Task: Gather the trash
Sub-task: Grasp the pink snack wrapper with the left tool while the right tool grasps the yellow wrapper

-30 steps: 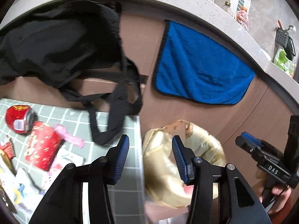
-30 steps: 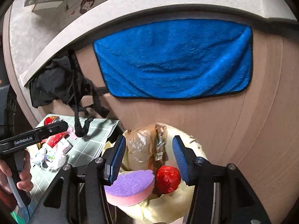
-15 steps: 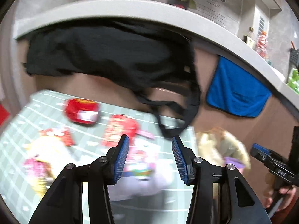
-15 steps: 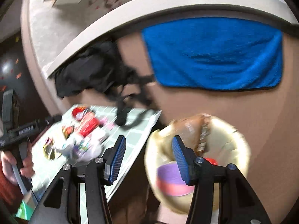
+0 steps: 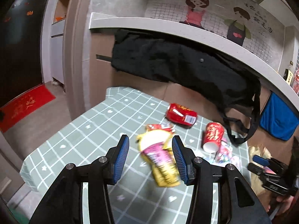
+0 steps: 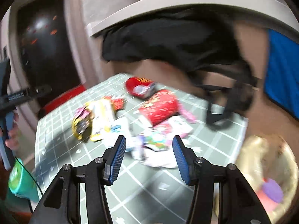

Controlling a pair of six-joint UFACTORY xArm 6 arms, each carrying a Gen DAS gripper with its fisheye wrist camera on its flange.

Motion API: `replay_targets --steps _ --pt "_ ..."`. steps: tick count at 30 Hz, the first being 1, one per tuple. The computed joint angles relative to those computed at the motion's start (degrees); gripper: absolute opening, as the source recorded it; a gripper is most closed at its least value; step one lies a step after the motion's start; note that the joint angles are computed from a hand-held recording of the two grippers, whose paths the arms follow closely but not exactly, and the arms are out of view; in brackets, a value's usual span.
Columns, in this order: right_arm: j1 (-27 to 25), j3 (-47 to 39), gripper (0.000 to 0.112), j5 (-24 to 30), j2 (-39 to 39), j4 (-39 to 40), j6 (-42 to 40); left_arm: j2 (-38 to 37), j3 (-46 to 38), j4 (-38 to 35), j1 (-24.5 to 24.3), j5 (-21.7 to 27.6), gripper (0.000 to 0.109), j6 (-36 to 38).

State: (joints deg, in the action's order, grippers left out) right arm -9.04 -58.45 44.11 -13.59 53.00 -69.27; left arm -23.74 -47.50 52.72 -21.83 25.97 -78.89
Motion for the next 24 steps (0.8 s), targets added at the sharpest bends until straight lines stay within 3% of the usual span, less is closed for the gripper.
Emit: replay_targets --steps 3,7,10,13,15,18,19,20,24 --pt "4.25 1.11 0.050 -2.60 0.41 -3.04 1.73 -1.52 3.70 -3.32 2.09 -5.00 0.049 2.75" --pt "6.61 2.21 0.049 -4.75 0.34 -3.43 2.59 2.79 4.12 -7.07 2.76 -10.74 0.051 4.17" --pt "7.36 3.03 0.049 -7.22 -0.14 -4.28 3.66 9.45 0.33 -6.07 2.47 -12.03 0.051 1.30" --pt "7.56 3.50 0.049 -9.86 -0.57 -6.17 3.85 15.24 -4.12 -4.78 1.90 -8.85 0.051 -0.95" --pt "6.87 2.21 0.049 -9.11 0.03 -7.09 4.16 18.39 -5.99 -7.38 1.91 -8.44 0.051 -0.25" --pt "4.87 -1.45 0.049 -3.70 1.66 -5.32 3.68 21.56 -7.21 -13.47 2.28 -10.47 0.050 3.93" --pt "4.56 -2.72 0.049 -1.97 2.38 -4.82 3.84 22.02 -7.13 -15.14 2.40 -11.27 0.046 5.20" --pt "4.51 -4.25 0.049 -0.21 3.31 -4.66 4.32 22.08 -6.71 -16.01 2.67 -12.41 0.033 5.74" --pt "7.05 -8.00 0.049 2.94 5.96 -5.46 6.22 18.35 -4.69 -8.68 3.54 -10.87 0.028 0.58"
